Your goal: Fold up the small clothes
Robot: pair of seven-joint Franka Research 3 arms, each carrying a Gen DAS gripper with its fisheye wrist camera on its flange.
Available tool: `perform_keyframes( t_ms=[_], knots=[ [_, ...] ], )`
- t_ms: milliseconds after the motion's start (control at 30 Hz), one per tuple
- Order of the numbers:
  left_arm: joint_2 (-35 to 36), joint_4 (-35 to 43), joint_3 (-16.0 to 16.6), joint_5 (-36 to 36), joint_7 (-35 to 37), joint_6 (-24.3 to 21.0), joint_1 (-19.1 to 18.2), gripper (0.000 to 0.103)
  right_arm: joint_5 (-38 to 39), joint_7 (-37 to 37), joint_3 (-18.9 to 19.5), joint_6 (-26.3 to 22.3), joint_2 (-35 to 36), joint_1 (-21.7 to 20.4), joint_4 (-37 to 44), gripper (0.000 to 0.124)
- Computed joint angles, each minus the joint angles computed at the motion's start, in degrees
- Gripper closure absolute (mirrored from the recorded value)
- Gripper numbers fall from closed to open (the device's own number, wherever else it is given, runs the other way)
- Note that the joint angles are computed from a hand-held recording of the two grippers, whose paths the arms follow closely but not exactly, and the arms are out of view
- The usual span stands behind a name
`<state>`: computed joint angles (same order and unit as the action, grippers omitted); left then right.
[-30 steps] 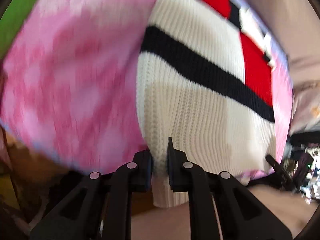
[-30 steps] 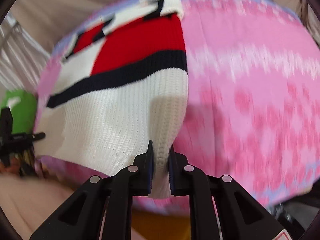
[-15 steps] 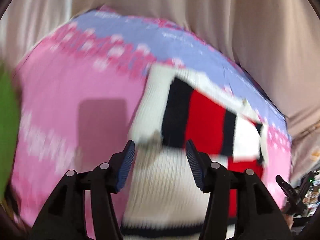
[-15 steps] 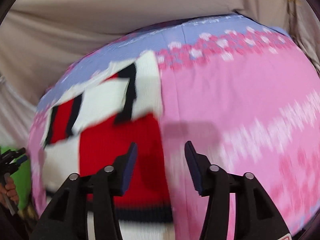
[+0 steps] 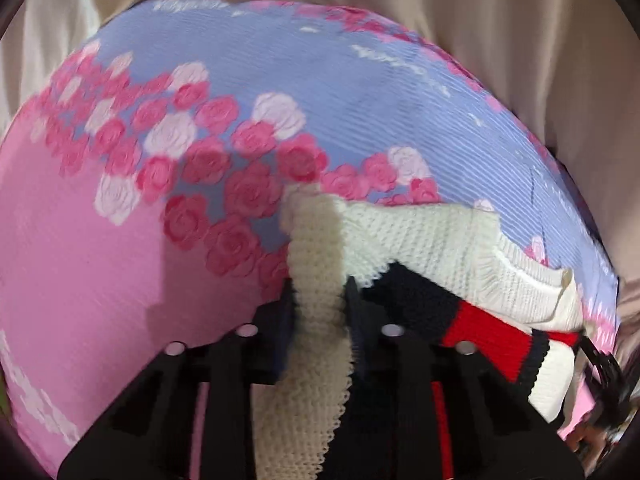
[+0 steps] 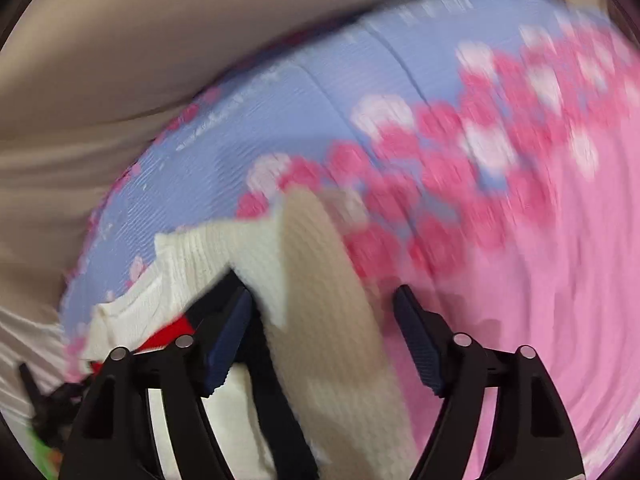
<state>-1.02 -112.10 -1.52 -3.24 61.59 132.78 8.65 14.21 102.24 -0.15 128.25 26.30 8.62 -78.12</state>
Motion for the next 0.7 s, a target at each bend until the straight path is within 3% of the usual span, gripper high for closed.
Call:
perform_keyframes(
  t_ms=[33, 133, 200, 233, 267, 300, 367, 467, 533, 600, 633, 700],
  knots=[
    [-0.85, -0.59, 0.06, -0.15, -0.04, 0.88, 0.07, 0.085, 0.36, -1.05, 0.56, -1.62, 0.69, -0.12, 1.66, 0.106],
    [-0.85, 0.12, 0.28, 1.00, -1.72, 0.94, 0.31, 0.085, 2.79, -4.35, 1.34, 5.24, -1.97, -0.62, -0.41, 0.108],
    [1.16, 1.05, 0.06, 3.81, -4.09, -1.04, 0.28, 0.084, 0.52, -5.15, -1.36, 7.36, -2.67, 1.56, -1.42, 0.108],
    [0.74, -0.41, -0.04, 4.96, -5.43, 1.21, 0.24, 0.083, -4.24, -3.29, -1.47, 4.07, -0.48, 1.57, 0.76, 0.108],
    [0.93, 0.12, -0.21, 6.08, -5.72, 0.30, 0.10, 0.084, -5.34, -2.37, -1.79, -0.56, 1.83, 1.56, 3.54, 0.106],
    [1.05, 0.76, -0.41, 7.23, -5.86, -0.60, -0.09, 0.084, -4.71, -2.61, -1.43, -2.30, 2.74, 0.95, 4.32, 0.105],
    [0.74, 1.64, -0.71, 9.00, -5.14, -2.52, -0.47, 0.084, -3.30, -2.25, -0.87, -1.33, 1.12, 0.16, 3.08, 0.105],
    [-2.59, 0.65, -1.49, 13.88, -7.30, -4.61, -1.33, 0.080, -3.93, -3.23, -0.91, 7.24, -7.93, 1.13, -7.03, 0.098],
    [-6.21, -1.56, -2.28, 16.01, -8.26, -5.44, -2.31, 0.080, -2.99, -5.81, 0.14, 10.22, -13.31, 1.25, -13.04, 0.098],
    [-9.87, -3.99, -3.05, 16.74, -7.62, -5.95, -3.63, 0.076, 0.54, -10.42, 1.63, 9.17, -17.83, 1.02, -17.67, 0.098],
    [-11.85, -5.79, -3.50, 16.88, -8.07, -5.64, -4.36, 0.066, -0.39, -10.61, 1.89, 9.42, -19.26, 1.83, -19.49, 0.098],
    [-13.07, -7.98, -3.78, 15.38, -8.64, -5.31, -5.76, 0.064, -0.61, -11.64, 2.57, 8.68, -20.83, 3.02, -21.89, 0.096]
  ],
)
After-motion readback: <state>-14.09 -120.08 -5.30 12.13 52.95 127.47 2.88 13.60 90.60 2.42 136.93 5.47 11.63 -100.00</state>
